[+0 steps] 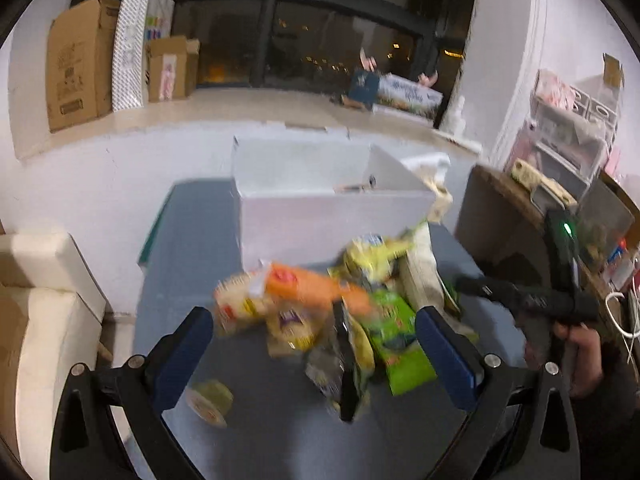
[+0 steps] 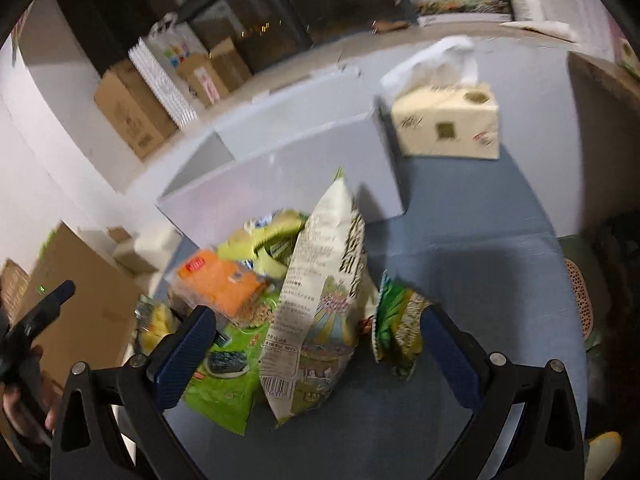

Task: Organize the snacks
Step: 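Grasp the tall white chip bag with the right tool while the left grasps the dark yellow chip bag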

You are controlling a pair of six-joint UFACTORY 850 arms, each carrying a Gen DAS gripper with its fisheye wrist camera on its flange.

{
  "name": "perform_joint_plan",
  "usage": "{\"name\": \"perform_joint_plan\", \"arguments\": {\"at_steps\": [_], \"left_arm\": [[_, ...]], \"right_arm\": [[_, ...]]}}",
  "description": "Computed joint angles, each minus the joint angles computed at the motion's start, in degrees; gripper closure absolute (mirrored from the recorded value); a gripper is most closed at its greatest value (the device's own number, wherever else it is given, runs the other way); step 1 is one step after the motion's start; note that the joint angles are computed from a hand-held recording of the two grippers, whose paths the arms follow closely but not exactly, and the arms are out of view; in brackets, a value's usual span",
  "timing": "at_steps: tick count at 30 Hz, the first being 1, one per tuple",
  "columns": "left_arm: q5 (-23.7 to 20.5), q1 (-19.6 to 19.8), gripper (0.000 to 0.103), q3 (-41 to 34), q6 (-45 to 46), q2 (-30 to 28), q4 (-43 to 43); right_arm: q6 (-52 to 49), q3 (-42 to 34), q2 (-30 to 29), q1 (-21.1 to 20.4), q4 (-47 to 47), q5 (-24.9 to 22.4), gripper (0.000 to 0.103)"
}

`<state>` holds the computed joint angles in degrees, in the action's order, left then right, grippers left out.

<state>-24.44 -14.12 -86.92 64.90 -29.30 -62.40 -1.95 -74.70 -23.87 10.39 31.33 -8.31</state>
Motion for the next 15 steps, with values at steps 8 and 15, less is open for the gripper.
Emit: {"name": "perform_joint_plan", "arguments": {"at_steps": [8,15], "left_arm": [[-2.34,-0.78,0.000,0.12,-3.34,-1.06,2.75],[-4.46,-1.15,0.000,-1.19,-6.21,-2.91,5.58]], "right_arm": [[8.19,-9.23,-8.44,0.05,-9.45,-6.90,0.025],[14.05,-10.00,-8.47,0.09,-15.80,-8.75,0.056]]}}
